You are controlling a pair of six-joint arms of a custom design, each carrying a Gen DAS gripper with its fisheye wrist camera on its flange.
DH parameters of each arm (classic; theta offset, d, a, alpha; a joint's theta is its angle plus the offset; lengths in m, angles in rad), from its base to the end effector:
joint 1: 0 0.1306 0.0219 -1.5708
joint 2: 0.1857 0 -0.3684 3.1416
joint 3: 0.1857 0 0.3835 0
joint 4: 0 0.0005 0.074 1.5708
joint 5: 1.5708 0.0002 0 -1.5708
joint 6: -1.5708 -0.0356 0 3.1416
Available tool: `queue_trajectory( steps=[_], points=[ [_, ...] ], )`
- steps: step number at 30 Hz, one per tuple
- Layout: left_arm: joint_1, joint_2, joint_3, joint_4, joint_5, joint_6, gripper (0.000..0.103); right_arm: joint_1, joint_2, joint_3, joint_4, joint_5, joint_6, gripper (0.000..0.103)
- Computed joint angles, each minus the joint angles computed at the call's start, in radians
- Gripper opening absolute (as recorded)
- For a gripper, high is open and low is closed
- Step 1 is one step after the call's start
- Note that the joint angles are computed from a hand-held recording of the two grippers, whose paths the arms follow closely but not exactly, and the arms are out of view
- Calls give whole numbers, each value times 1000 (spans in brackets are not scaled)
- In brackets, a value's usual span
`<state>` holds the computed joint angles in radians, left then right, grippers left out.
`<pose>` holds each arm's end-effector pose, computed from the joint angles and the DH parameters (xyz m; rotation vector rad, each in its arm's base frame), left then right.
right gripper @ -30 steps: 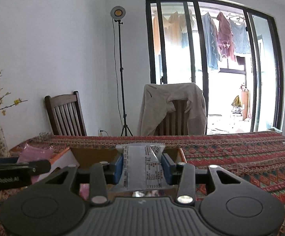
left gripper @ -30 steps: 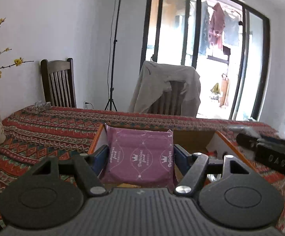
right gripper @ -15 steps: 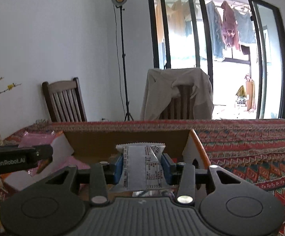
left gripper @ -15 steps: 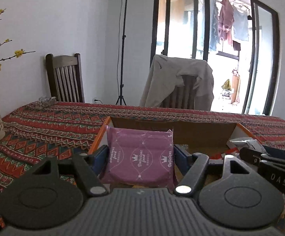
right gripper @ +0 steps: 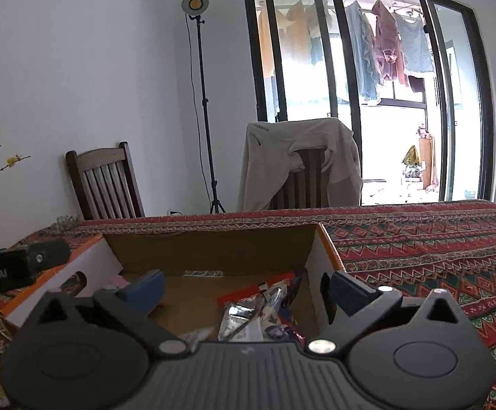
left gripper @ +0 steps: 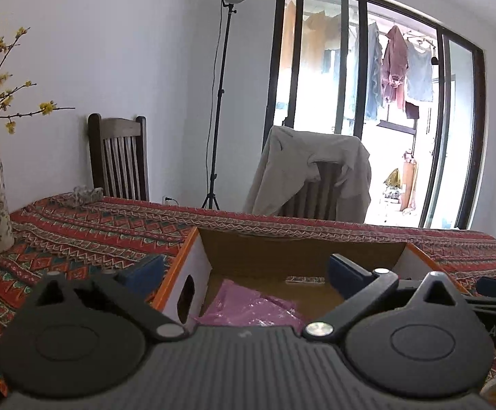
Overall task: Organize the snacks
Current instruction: 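Drop the pink pouch from the left gripper into the box while the right drops the white packet, then withdraw both grippers from the box back toward the snack pile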
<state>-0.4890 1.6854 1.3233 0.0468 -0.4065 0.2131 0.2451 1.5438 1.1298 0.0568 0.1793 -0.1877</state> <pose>0.5280 -0.2656 0.3134 -0.0195 1.8608 -0.1031 0.5190 0.1228 0.3018 0.0647 1.9227 0.1176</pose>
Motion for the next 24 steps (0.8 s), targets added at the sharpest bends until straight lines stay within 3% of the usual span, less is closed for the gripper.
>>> queue_trajectory(
  steps=[13,24],
  points=[
    [8,-49,-10,-38,48,58,103,2,-31,1,-23,5,13,103],
    [16,-208,-147,-93,79,59,103,56,-210,-107,-100,38,41,103]
  ],
)
